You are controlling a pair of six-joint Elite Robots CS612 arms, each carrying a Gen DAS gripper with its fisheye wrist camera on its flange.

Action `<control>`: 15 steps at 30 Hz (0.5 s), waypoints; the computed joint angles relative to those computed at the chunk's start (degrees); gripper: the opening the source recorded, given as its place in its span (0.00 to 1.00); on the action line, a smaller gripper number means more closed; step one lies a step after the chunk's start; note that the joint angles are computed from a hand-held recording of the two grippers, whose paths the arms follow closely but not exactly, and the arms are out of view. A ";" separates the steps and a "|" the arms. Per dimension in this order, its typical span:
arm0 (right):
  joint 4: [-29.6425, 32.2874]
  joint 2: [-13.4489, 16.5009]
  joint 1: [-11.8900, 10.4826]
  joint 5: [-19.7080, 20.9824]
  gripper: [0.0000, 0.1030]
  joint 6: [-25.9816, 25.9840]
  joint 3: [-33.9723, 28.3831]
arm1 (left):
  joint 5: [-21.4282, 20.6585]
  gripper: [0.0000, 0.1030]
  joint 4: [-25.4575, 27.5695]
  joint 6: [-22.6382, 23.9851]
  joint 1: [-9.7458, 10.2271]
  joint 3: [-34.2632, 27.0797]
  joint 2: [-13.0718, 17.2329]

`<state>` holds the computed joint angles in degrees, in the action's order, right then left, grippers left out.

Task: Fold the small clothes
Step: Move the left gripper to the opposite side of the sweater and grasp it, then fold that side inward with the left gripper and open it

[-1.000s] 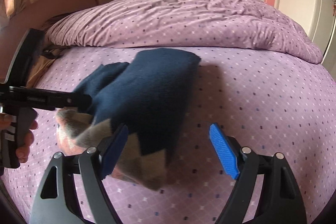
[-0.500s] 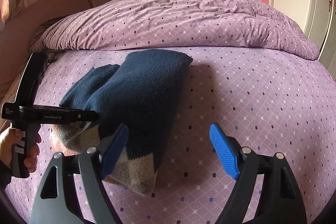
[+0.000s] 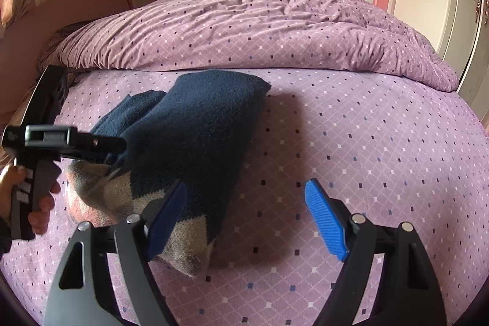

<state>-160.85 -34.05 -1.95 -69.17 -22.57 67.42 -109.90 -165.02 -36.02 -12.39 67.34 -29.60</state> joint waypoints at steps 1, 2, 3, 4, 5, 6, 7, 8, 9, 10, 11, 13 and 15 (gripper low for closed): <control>-0.06 0.06 -0.03 0.07 0.79 0.08 -0.04 | -1.13 0.82 -0.65 0.24 -0.07 -0.15 0.21; -0.01 0.11 -0.04 0.06 0.79 0.03 -0.07 | 0.07 0.79 0.43 1.31 -0.60 -0.20 0.06; -0.01 0.20 -0.02 0.03 0.79 0.00 -0.14 | 2.12 0.73 1.28 2.74 -1.13 -0.13 -0.16; -0.04 0.23 0.01 -0.04 0.78 0.02 -0.12 | 3.05 0.60 1.67 3.52 -1.37 -0.01 -0.25; -0.02 0.30 0.04 -0.22 0.78 0.02 -0.16 | 3.14 0.54 1.25 2.66 -1.27 0.22 -0.21; 0.05 0.29 0.06 -0.27 0.78 -0.04 -0.14 | 2.35 0.42 0.05 0.92 -0.88 0.46 -0.04; 0.07 0.30 0.06 -0.32 0.78 -0.05 -0.13 | 1.92 0.25 -1.04 -0.27 -0.59 0.75 0.04; -0.02 0.30 0.04 -0.31 0.78 -0.04 -0.08 | 0.83 0.24 -3.50 -1.88 -0.09 1.34 0.19; 0.03 0.32 0.06 -0.36 0.78 -0.12 -0.12 | 0.26 0.22 -4.23 -2.26 0.09 1.48 0.31; -0.15 0.33 0.06 -0.54 0.78 -0.13 -0.07 | 0.31 0.21 -4.16 -1.82 0.10 1.56 0.30; -0.27 0.32 0.08 -0.69 0.78 -0.08 -0.04 | 1.95 0.20 -3.23 -0.40 -0.31 1.74 -0.05; -0.33 0.41 0.07 -1.10 0.78 0.14 -0.01 | 6.27 0.18 -1.70 2.18 -1.38 2.11 -0.96; -0.50 0.44 0.05 -1.35 0.78 0.34 0.11 | 9.99 0.16 -1.71 3.84 -2.14 3.19 -2.05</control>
<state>-161.35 -33.61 -1.90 -70.52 -22.23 67.53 -99.91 -166.73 -32.18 -14.53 70.53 -31.65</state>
